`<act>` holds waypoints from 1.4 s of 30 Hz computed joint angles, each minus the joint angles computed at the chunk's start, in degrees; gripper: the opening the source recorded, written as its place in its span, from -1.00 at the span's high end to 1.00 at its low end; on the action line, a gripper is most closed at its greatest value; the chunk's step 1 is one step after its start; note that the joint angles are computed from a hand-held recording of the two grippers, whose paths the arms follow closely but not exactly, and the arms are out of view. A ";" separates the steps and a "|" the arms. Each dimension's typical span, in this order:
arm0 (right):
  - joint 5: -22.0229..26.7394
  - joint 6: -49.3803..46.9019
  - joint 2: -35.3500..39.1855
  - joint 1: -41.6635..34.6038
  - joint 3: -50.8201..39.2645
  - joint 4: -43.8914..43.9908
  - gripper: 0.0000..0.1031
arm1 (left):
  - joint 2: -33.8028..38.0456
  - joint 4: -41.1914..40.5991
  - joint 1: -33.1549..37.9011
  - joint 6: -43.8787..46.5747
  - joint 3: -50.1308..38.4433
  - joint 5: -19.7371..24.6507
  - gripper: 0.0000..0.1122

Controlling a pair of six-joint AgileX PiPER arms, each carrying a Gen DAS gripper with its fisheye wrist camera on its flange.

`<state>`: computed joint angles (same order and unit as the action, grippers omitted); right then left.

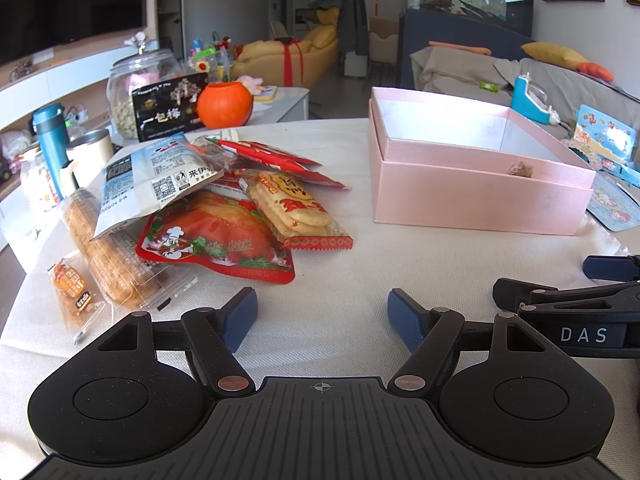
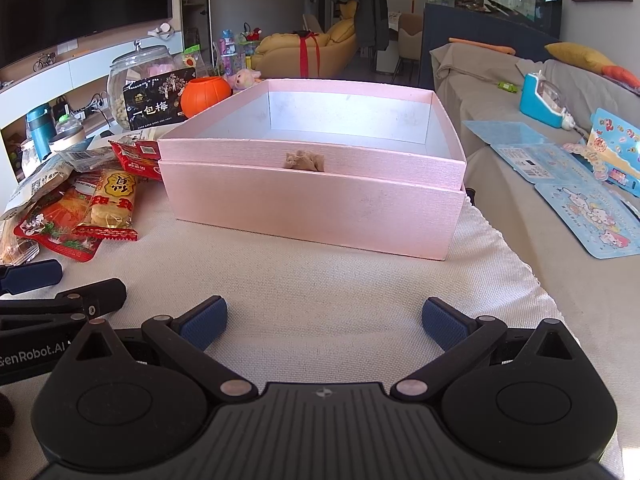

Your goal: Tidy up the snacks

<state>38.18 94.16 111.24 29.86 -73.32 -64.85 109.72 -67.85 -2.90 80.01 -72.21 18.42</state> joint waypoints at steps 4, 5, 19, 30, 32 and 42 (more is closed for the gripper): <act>-0.02 0.01 0.00 -0.02 0.00 -0.01 -1.00 | -0.04 -0.12 -0.04 0.15 0.09 -0.08 -0.39; -0.02 0.01 0.00 -0.02 0.00 -0.01 -1.00 | -0.06 -0.14 -0.05 0.19 0.11 -0.11 -0.39; -0.08 0.06 -0.03 -0.04 0.04 -0.03 -1.00 | -0.06 -0.15 -0.03 0.19 0.12 -0.08 -0.39; -0.44 -15.40 -0.44 -2.54 -4.00 13.40 -1.00 | 0.21 1.45 0.57 -0.62 -0.64 1.35 -0.39; 0.22 -16.67 -0.03 -2.59 -4.89 14.64 -1.00 | 1.21 6.86 2.13 -5.50 -3.61 5.34 -0.33; -5.77 -36.07 2.08 -5.81 -12.11 29.32 -0.91 | 3.37 14.66 17.27 -17.42 -17.29 17.66 -0.28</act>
